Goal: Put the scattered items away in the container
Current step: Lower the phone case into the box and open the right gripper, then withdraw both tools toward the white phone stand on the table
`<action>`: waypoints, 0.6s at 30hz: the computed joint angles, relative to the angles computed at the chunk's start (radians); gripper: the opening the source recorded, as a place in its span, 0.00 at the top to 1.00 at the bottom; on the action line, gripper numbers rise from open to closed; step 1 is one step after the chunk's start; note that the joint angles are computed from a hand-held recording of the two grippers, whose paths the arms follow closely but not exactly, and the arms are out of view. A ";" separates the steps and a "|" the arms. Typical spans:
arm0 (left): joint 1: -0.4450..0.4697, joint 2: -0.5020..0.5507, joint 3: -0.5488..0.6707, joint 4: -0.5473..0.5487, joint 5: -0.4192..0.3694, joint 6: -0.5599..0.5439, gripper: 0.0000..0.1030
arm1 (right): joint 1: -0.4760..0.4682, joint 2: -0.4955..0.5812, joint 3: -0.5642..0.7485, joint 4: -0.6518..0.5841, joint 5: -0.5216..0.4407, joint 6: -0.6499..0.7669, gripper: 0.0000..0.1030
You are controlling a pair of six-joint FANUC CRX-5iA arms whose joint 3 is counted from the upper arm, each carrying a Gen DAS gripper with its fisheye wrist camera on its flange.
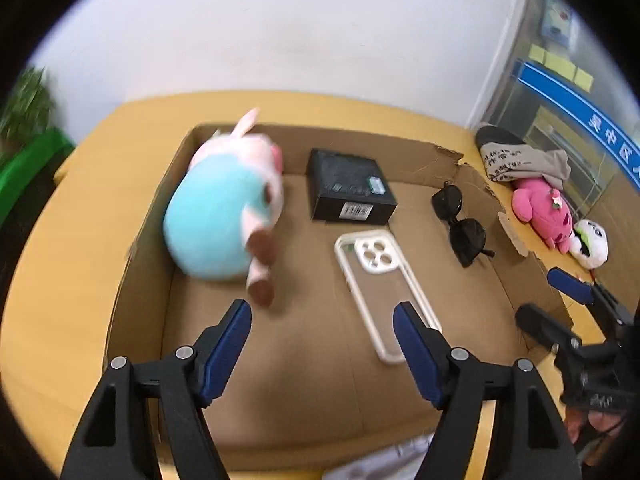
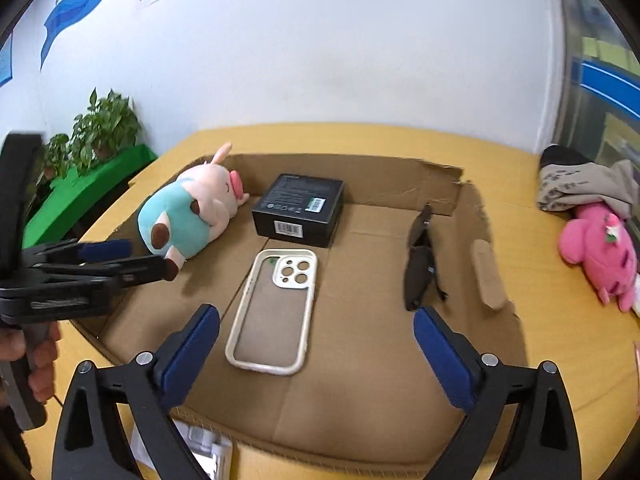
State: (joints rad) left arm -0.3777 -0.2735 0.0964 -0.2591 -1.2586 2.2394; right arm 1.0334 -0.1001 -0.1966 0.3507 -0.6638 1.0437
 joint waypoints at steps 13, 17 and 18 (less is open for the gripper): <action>-0.101 -0.002 -0.023 -0.031 -0.082 0.049 0.31 | -0.021 -0.086 -0.182 0.101 0.052 -0.127 0.03; -0.155 -0.010 0.007 -0.105 -0.097 0.122 0.31 | -0.032 -0.100 -0.170 0.065 0.036 -0.076 0.03; -0.173 -0.022 0.008 -0.123 -0.088 0.148 0.30 | -0.037 -0.102 -0.157 0.031 0.028 -0.035 0.03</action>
